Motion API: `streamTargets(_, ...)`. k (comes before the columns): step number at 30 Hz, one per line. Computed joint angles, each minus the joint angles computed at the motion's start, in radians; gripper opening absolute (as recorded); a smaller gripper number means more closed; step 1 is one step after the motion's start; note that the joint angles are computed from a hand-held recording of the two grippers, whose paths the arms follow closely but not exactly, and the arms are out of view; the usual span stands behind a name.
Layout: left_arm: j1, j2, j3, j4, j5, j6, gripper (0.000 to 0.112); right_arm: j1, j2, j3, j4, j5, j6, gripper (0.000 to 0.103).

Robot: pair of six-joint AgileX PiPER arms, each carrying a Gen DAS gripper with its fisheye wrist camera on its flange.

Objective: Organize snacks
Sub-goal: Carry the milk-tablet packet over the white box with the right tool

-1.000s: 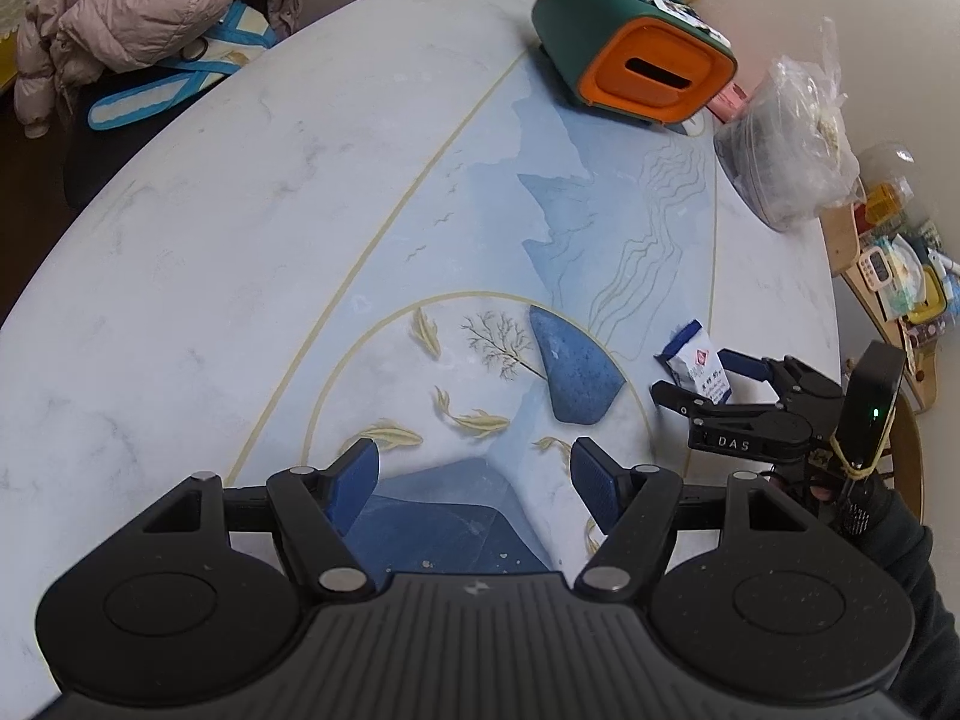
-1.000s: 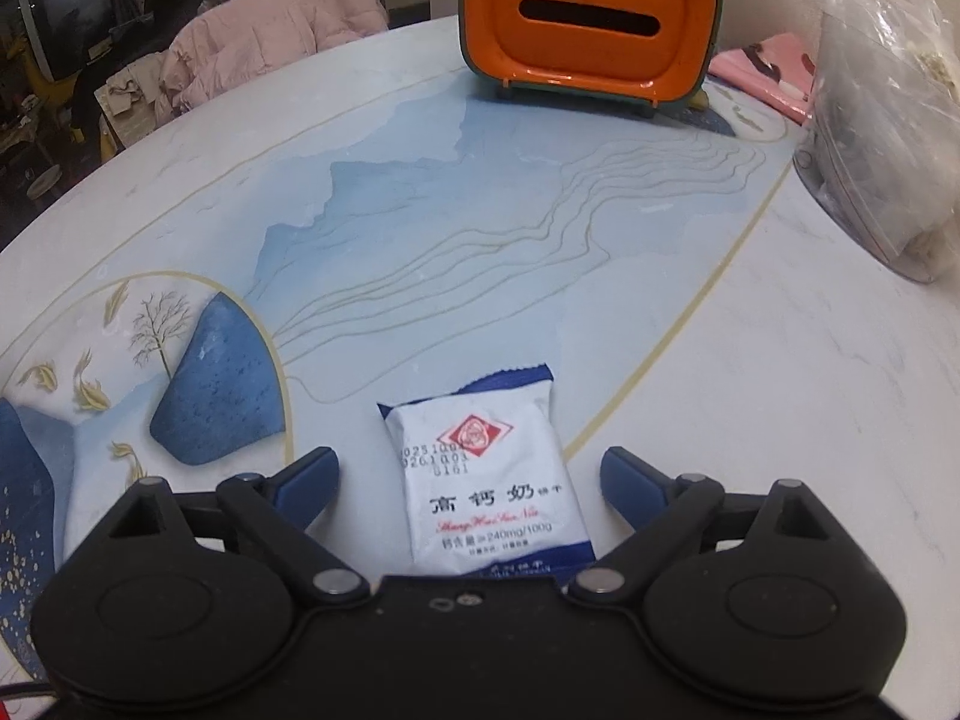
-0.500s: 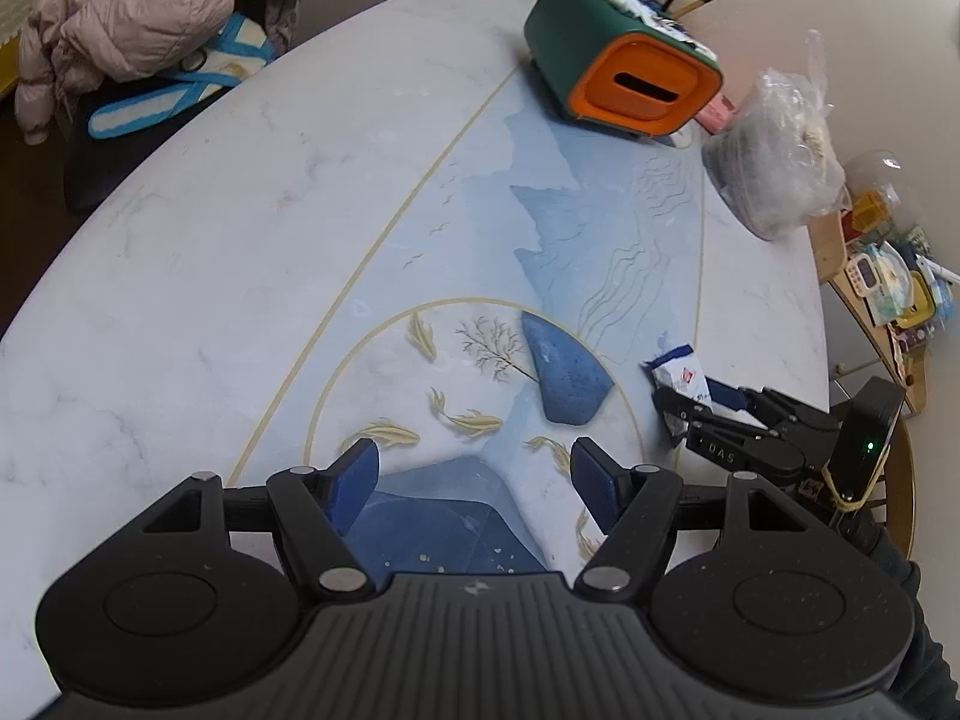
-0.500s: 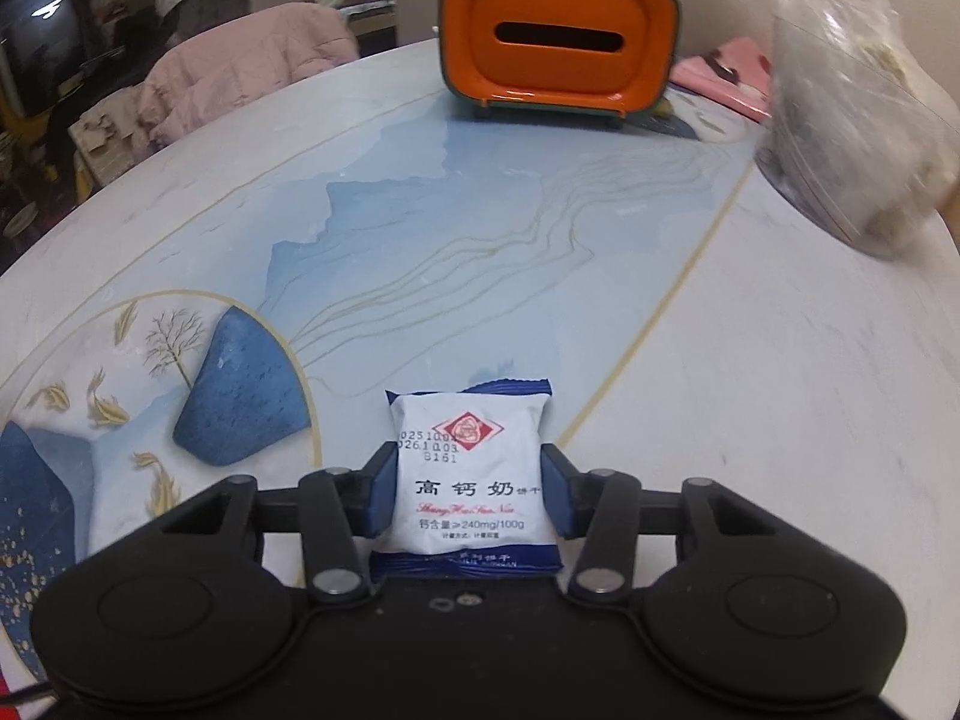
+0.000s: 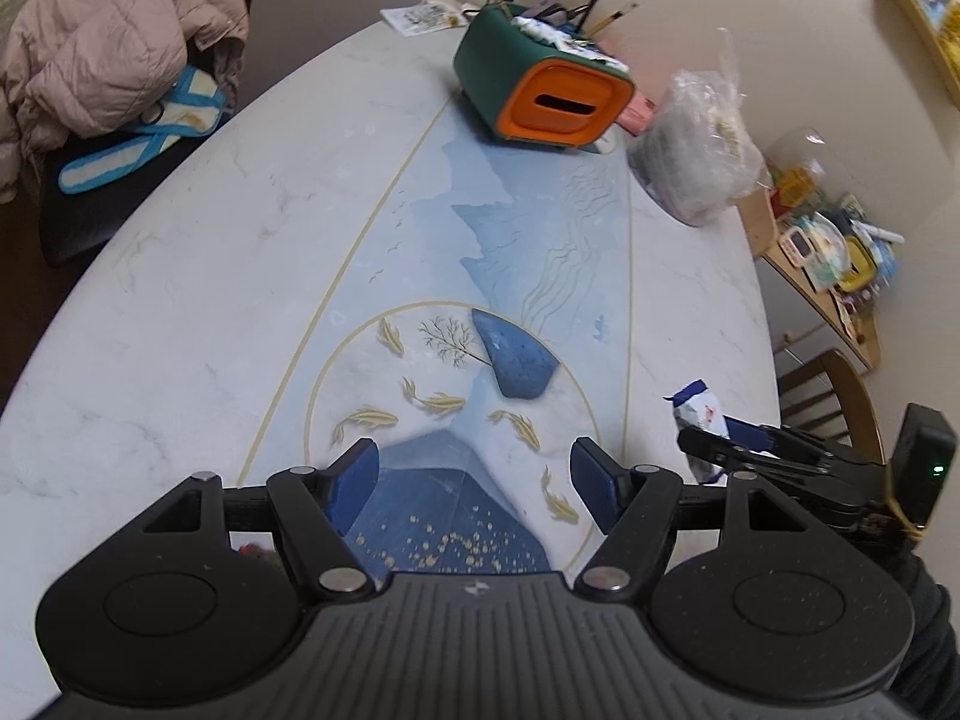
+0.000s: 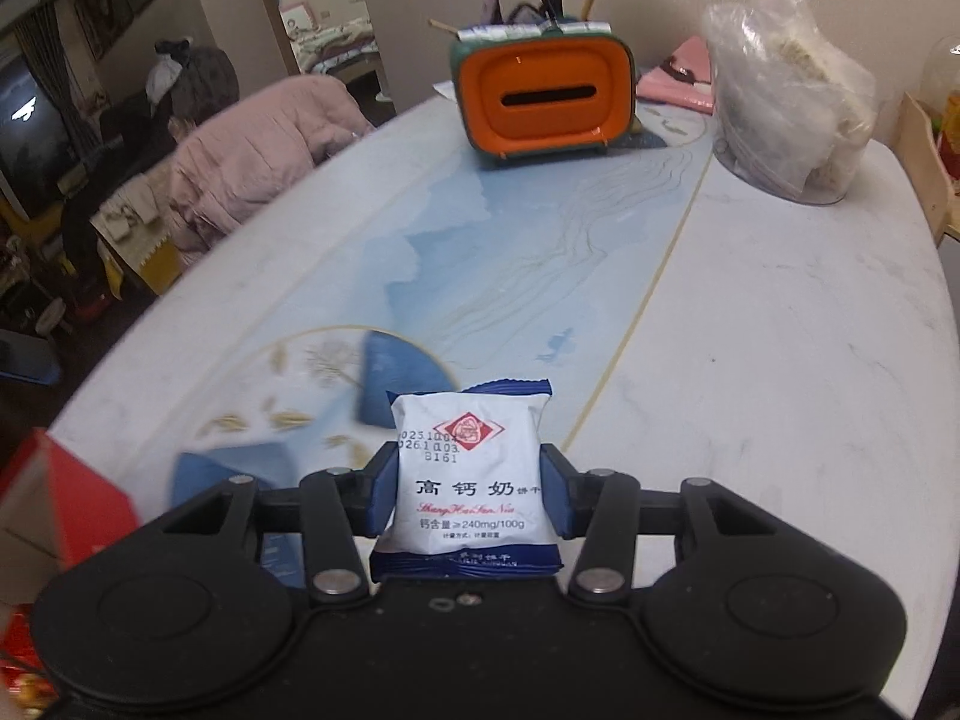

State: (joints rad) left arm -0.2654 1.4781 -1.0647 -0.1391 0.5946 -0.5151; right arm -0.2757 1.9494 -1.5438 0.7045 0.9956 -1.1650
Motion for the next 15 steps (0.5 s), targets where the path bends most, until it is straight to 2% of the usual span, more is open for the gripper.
streamTargets(15, -0.003, -0.267, 0.175, -0.020, 0.080, 0.161, 0.070, -0.035, -0.436, 0.377, 0.008, 0.042, 0.059, 0.047)
